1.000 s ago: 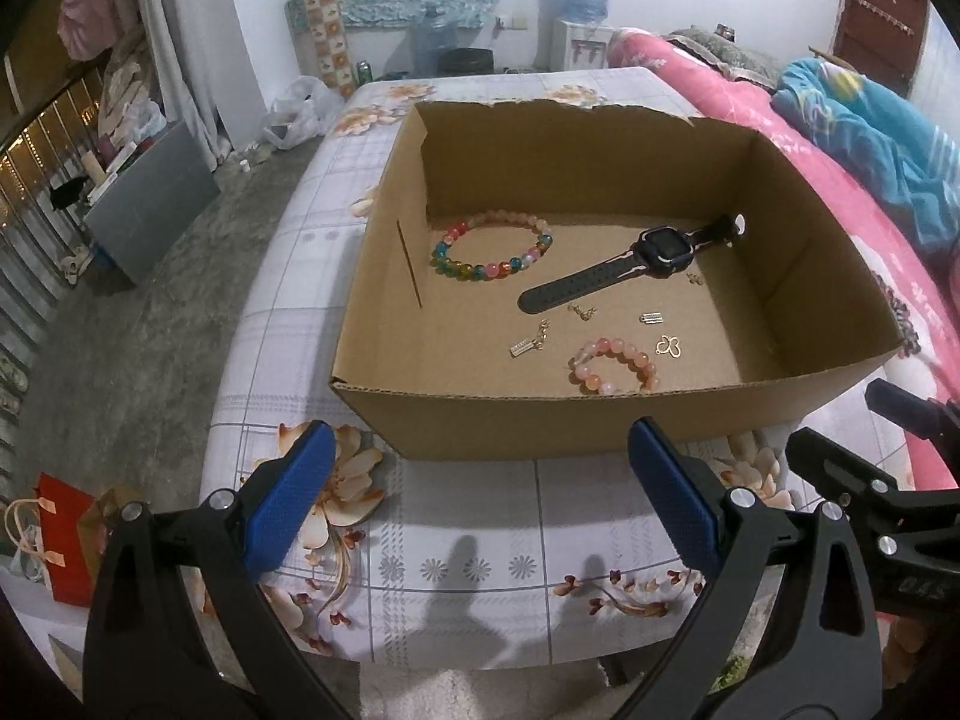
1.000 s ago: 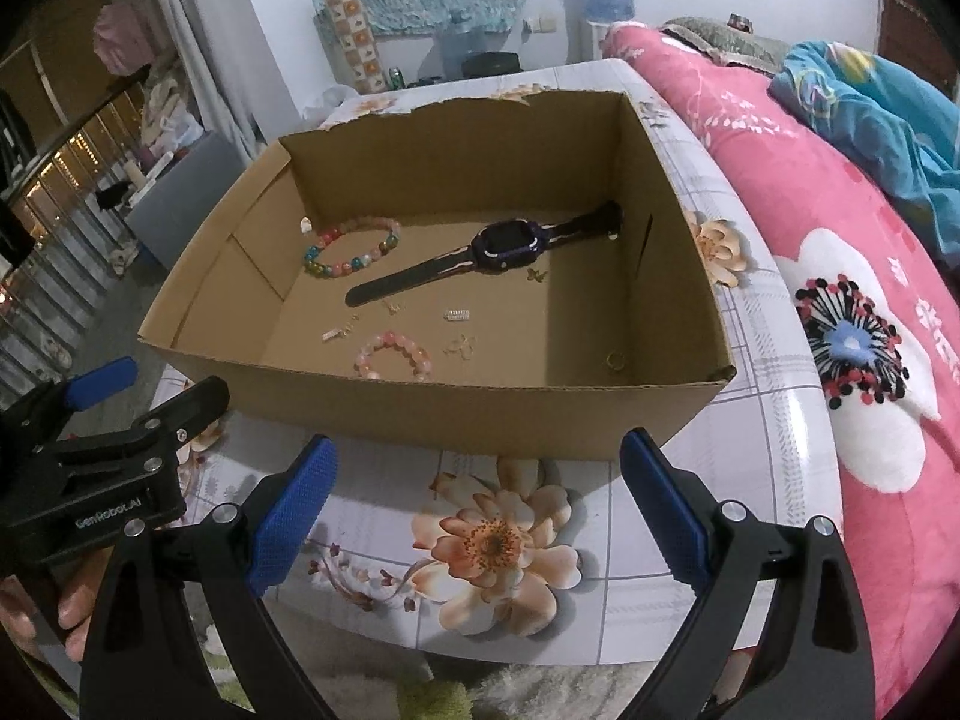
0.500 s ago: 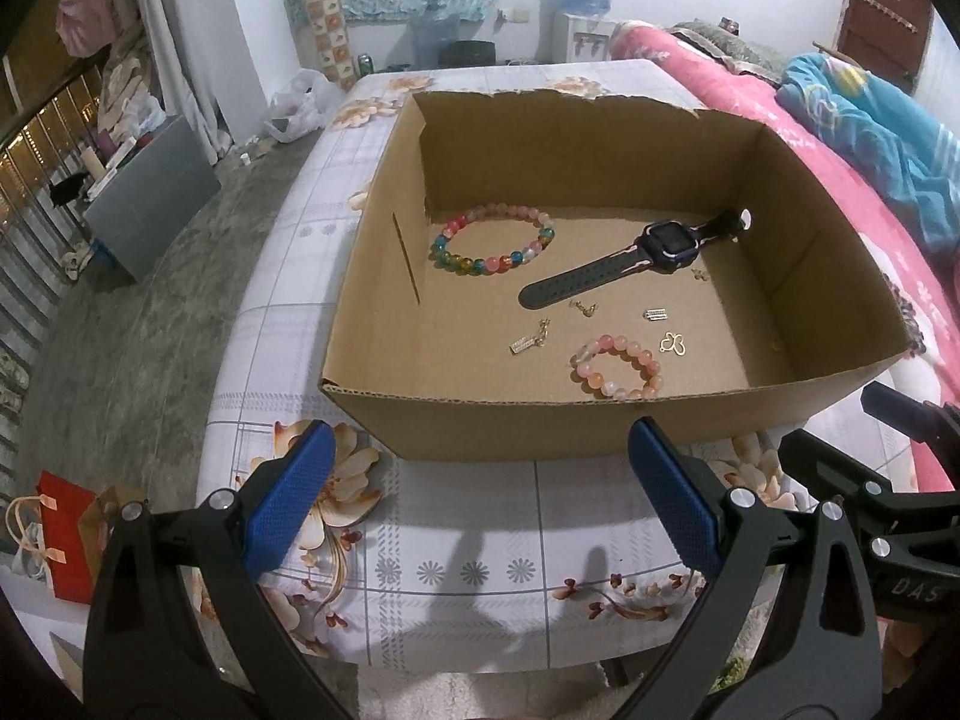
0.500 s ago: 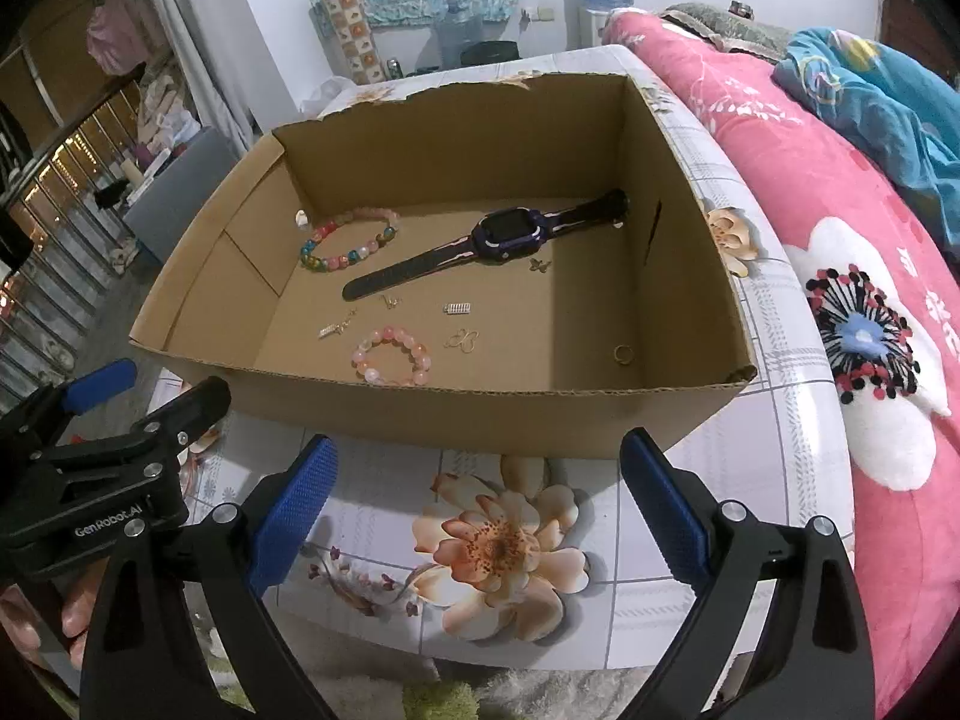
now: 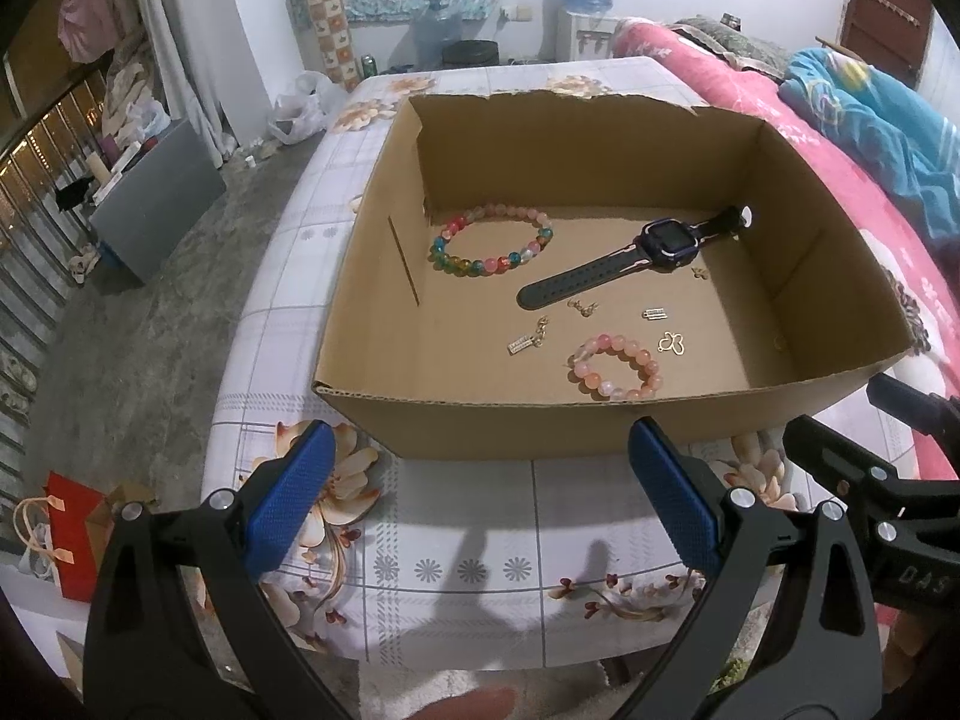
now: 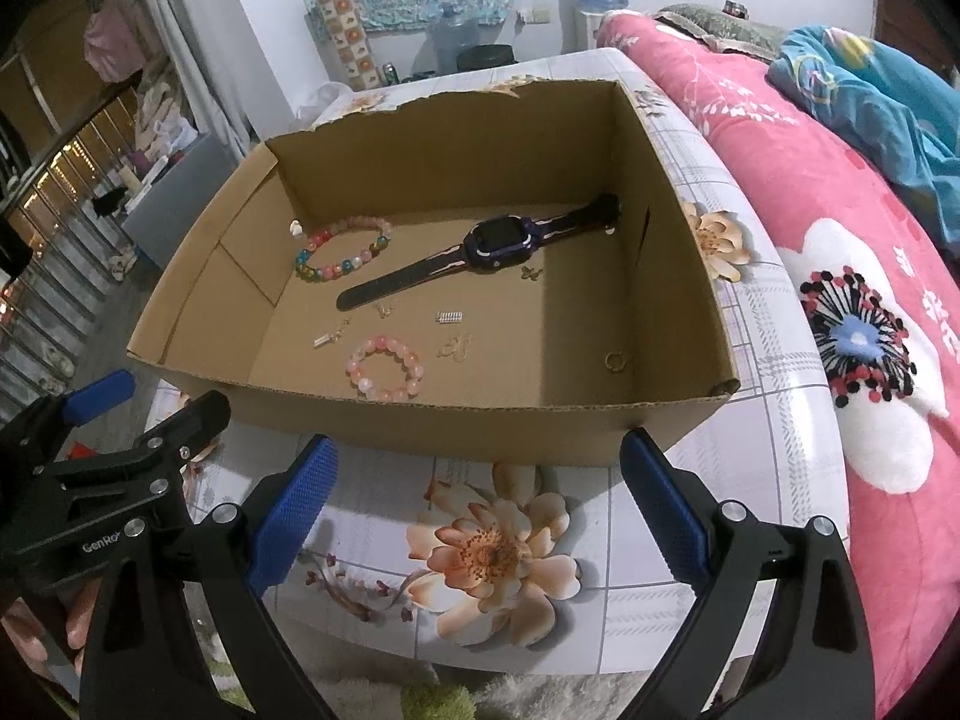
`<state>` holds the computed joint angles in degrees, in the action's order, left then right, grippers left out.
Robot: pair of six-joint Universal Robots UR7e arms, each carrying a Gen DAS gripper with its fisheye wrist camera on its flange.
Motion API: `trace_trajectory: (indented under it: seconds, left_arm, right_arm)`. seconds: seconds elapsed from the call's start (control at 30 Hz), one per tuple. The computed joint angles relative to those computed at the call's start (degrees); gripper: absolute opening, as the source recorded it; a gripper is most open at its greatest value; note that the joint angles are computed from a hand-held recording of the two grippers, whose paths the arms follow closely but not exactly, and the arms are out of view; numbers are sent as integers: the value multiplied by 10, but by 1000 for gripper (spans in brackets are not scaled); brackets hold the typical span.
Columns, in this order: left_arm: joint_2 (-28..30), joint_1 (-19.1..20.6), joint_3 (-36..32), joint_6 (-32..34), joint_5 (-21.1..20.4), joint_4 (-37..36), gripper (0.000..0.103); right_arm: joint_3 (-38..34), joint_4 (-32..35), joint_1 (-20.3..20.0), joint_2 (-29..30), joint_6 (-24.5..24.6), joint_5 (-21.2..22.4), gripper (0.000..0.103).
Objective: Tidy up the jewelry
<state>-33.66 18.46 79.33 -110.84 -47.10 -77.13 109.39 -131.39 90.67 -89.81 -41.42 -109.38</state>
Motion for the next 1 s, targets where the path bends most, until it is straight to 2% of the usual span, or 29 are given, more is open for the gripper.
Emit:
trace_trajectory:
  seconds: [1.0]
  left_arm:
    - [1, 1, -1, 7, 0, -1, 95]
  right_arm:
    - [0, -6, -1, 0, 6, -8, 93]
